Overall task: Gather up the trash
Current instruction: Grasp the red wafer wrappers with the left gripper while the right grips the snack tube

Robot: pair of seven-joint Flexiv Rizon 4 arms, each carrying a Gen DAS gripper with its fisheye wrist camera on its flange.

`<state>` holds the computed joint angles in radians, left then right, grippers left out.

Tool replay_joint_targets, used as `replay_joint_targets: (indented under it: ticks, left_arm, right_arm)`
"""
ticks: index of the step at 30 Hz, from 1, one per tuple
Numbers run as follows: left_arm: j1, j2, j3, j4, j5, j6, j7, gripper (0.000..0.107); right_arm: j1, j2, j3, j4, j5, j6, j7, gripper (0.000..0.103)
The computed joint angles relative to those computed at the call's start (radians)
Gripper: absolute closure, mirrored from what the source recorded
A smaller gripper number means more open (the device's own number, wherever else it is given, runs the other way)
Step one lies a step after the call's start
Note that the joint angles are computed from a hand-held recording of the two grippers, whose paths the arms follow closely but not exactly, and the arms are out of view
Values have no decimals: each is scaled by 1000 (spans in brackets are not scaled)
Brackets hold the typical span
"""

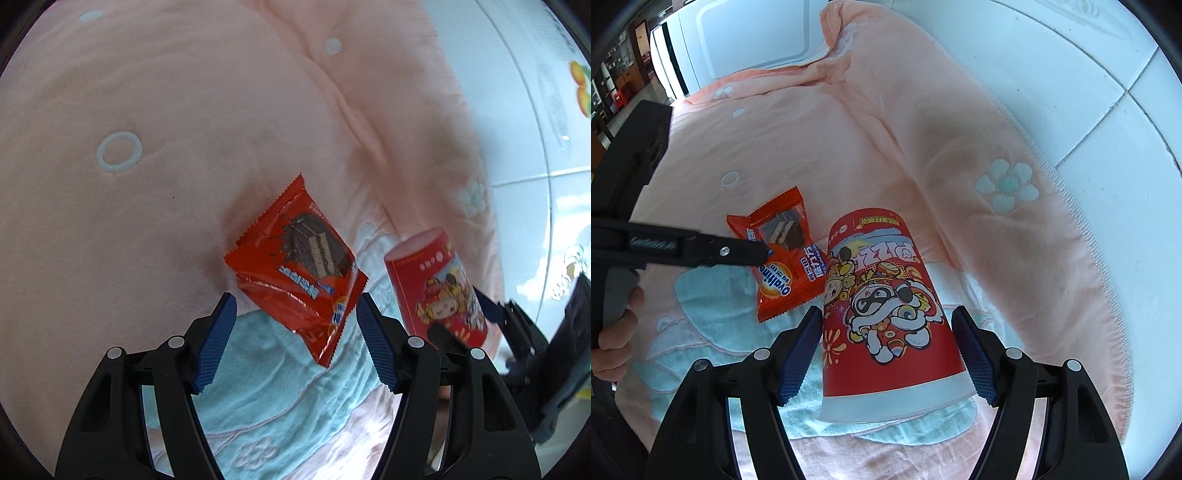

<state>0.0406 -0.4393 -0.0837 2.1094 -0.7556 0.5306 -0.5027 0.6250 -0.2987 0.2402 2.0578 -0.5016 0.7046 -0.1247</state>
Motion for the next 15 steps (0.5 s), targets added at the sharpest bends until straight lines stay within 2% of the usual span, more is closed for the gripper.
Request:
replay_joint_targets:
  ticks: [2,4,6,10,15]
  left_arm:
    - [-7,-14,-8,-8,-11,10,-9,49]
    - [-17,-21,-12,-11,-6,22,-19,64]
    - [-23,-29,-13,-15,5,28,-27,71]
    - [-20,-30,-22,-8,-4,42,-4,93]
    - [-8,-18,-23,-13,-16,35,26,98]
  right_arm:
    - [-2,-5,1,0,5,10,-6,34]
    - [-1,-13,1,-2,8,15,-9,34]
    - [1,-17,2,-2,15,18,-10,34]
    - [2,-20,0,7,18,43,2,34]
    - [10,-15,1,15,18,58,21,34]
